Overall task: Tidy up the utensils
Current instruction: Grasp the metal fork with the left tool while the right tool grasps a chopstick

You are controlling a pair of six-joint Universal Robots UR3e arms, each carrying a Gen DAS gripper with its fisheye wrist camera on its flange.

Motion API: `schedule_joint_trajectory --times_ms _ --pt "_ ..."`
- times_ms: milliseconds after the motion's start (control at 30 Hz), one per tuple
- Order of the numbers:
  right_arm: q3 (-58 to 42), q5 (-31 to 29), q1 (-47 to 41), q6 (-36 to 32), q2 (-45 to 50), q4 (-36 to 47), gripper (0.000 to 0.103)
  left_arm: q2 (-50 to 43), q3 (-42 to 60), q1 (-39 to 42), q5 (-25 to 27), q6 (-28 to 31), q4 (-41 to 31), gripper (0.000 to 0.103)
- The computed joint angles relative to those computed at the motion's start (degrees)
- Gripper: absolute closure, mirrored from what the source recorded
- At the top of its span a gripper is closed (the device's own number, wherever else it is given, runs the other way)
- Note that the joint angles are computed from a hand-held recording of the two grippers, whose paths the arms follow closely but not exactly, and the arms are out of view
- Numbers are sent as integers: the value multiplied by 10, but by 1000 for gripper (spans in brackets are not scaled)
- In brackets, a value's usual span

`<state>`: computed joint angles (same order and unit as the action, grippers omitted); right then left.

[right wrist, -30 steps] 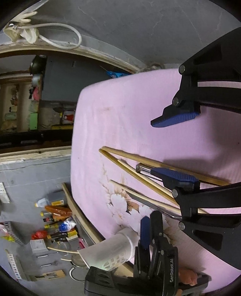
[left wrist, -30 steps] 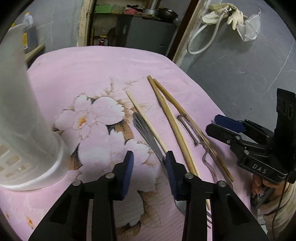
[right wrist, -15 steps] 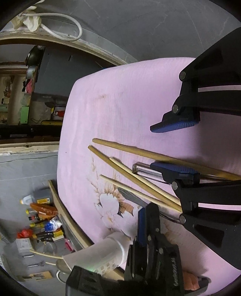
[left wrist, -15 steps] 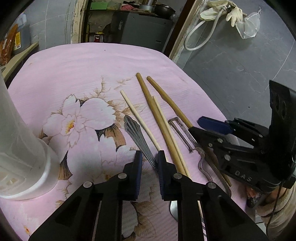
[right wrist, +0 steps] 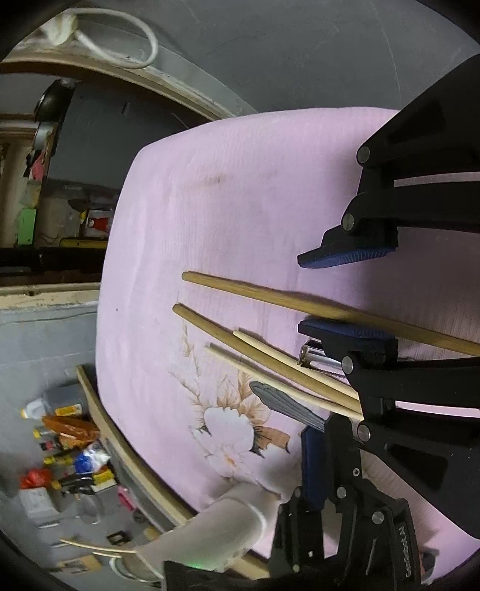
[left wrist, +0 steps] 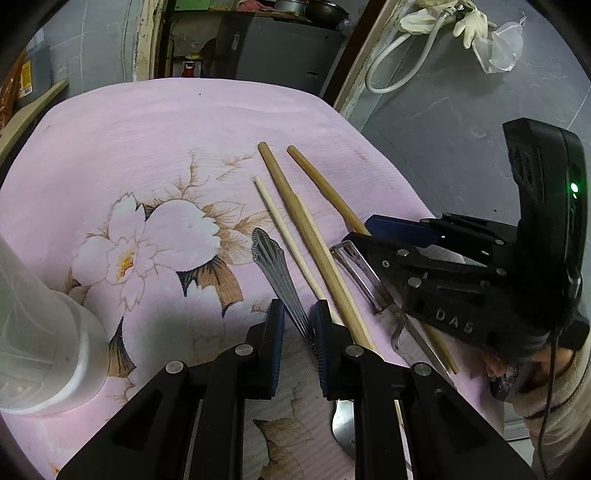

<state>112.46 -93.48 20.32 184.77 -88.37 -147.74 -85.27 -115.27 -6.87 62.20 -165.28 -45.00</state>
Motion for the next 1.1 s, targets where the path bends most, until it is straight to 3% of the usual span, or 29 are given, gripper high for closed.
schedule_joint_trajectory --times_ms 100,233,367,600,800,967,1033,1100 --pt "-3 2 6 0 0 5 93 4 -3 -3 9 -14 4 93" --pt "3 1 13 18 -9 3 98 22 -13 9 3 -17 -12 96" --pt "46 23 -1 32 -56 -4 98 68 -35 28 -4 9 -56 98" --pt "88 -15 25 32 -137 42 98 128 -55 15 38 74 -99 96" --pt "55 -27 33 25 -111 75 95 80 0 -38 97 102 -120 93" --pt "19 -9 13 18 -68 86 90 47 37 -66 126 82 -133 94" --pt "4 -16 18 21 -50 85 90 50 28 -65 126 71 -118 96" --pt "-2 -20 23 24 -44 85 97 71 -7 -54 114 67 -91 97"
